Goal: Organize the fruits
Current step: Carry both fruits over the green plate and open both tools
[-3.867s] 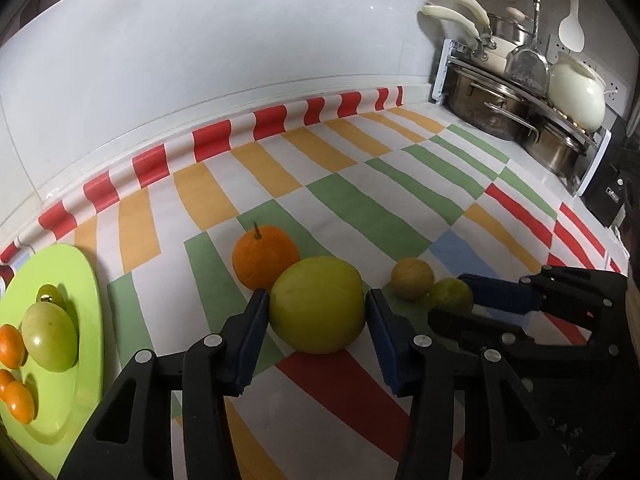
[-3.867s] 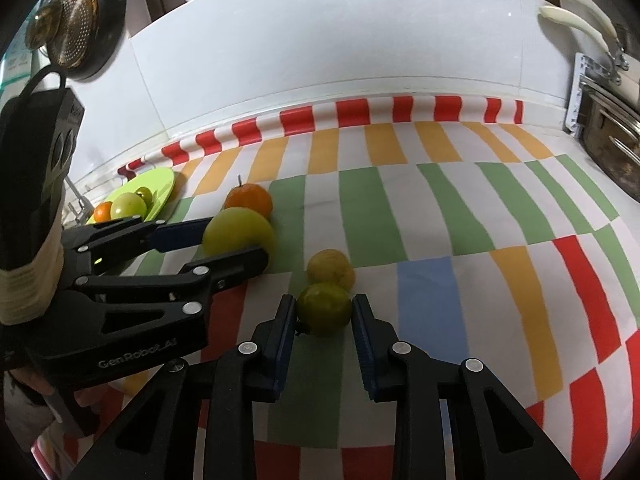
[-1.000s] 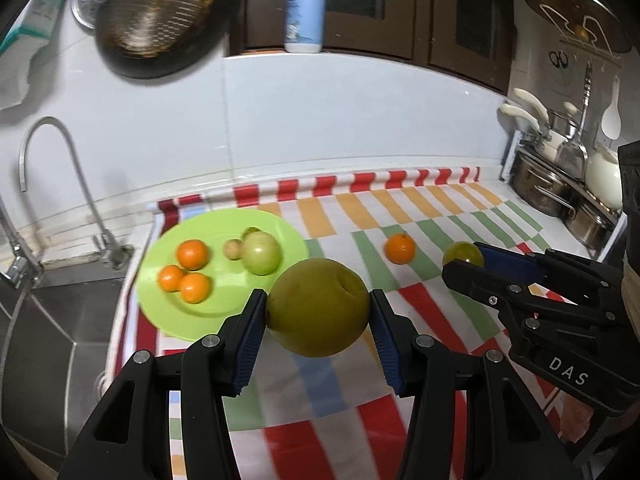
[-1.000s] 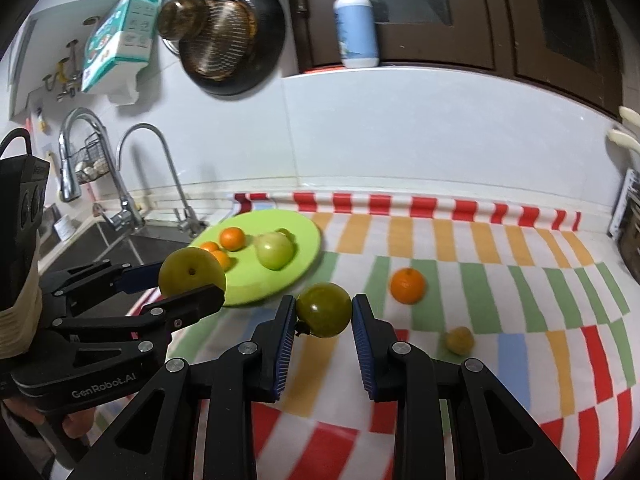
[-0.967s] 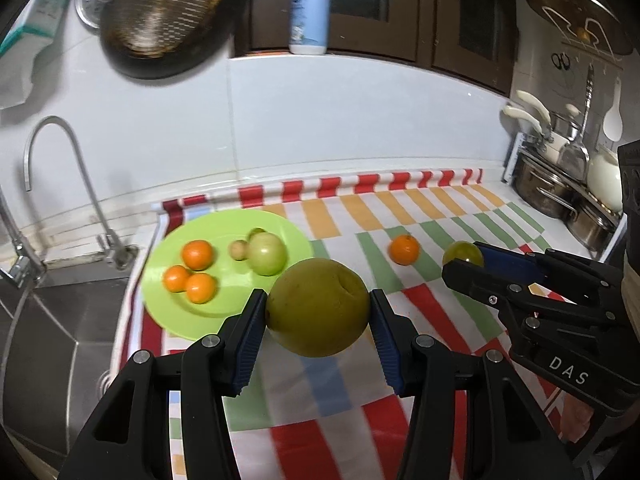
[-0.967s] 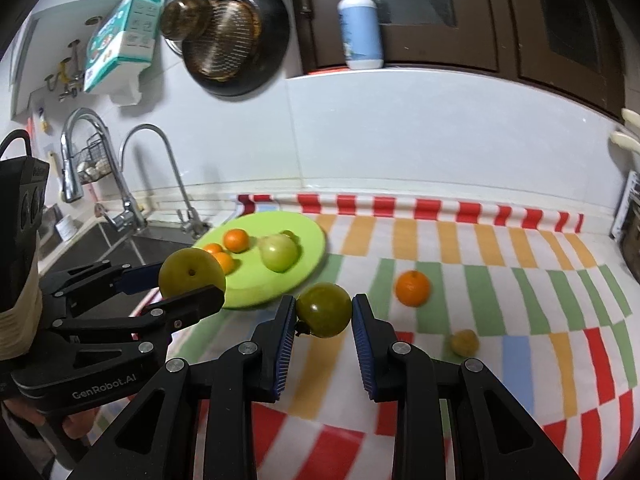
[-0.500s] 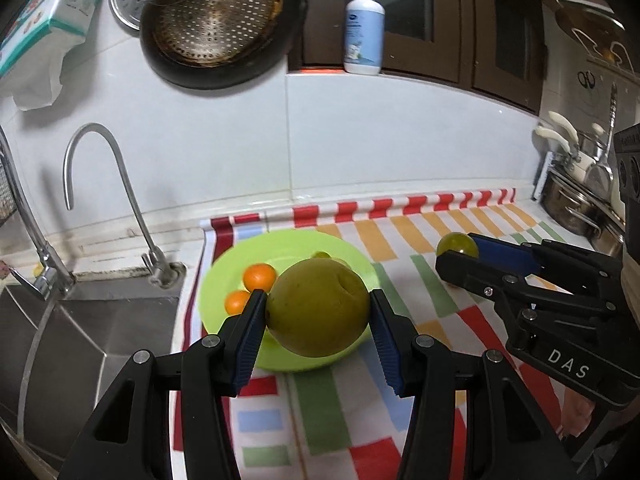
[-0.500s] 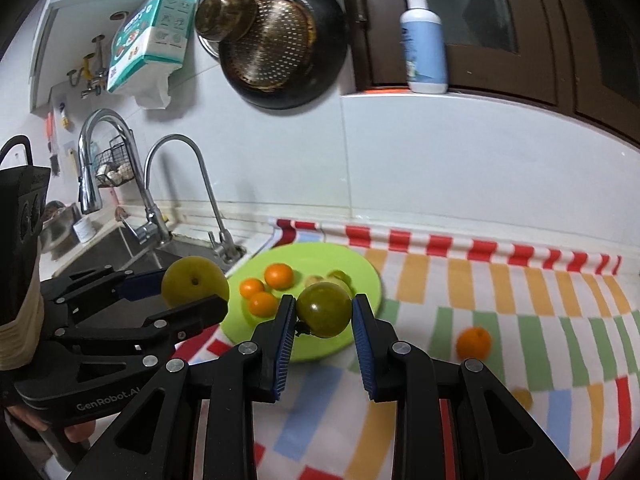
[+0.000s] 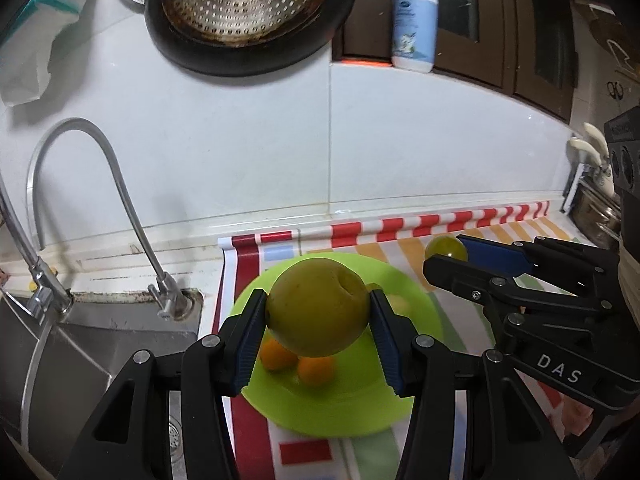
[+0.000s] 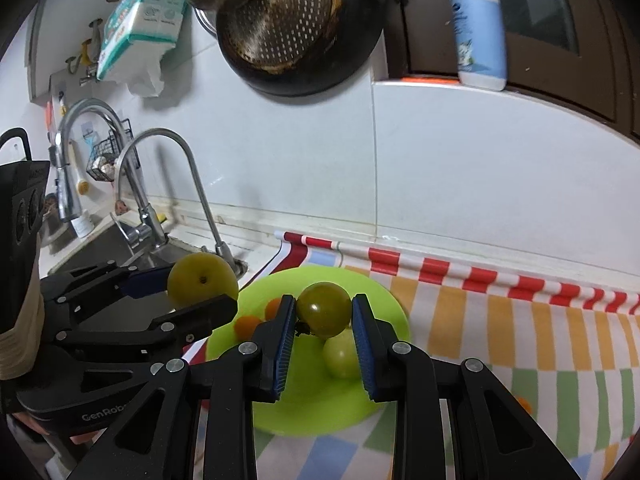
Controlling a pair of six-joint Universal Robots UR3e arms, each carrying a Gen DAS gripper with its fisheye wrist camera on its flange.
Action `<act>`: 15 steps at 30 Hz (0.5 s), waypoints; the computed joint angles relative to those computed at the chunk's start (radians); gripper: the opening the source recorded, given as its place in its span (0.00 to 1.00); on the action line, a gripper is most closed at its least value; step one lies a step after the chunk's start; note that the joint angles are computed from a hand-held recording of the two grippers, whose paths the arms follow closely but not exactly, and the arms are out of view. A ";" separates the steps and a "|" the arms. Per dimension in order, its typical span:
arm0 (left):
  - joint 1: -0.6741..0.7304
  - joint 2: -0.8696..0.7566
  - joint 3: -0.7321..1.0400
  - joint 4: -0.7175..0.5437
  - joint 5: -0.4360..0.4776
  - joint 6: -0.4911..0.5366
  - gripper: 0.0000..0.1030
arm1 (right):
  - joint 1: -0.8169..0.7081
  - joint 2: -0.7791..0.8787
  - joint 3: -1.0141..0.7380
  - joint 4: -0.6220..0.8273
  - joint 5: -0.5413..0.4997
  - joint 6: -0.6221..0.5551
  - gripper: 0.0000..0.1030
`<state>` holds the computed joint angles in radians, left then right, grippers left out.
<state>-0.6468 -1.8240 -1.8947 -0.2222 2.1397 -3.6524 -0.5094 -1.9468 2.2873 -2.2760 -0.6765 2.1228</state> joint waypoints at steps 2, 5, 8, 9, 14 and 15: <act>0.035 -0.016 -0.002 0.024 -0.025 0.030 0.49 | 0.072 0.125 -0.025 -0.160 -0.038 0.096 0.29; 0.084 -0.046 -0.014 0.085 -0.061 0.076 0.49 | 0.149 0.272 -0.076 -0.299 -0.091 0.191 0.29; 0.130 -0.080 -0.020 0.148 -0.098 0.121 0.49 | 0.212 0.393 -0.130 -0.389 -0.139 0.261 0.29; 0.150 -0.093 -0.015 0.153 -0.117 0.134 0.49 | 0.228 0.426 -0.146 -0.409 -0.150 0.274 0.29; 0.220 -0.146 0.001 0.188 -0.198 0.174 0.49 | 0.294 0.571 -0.238 -0.479 -0.207 0.334 0.29; 0.232 -0.157 0.007 0.193 -0.213 0.181 0.49 | 0.306 0.601 -0.264 -0.480 -0.218 0.342 0.29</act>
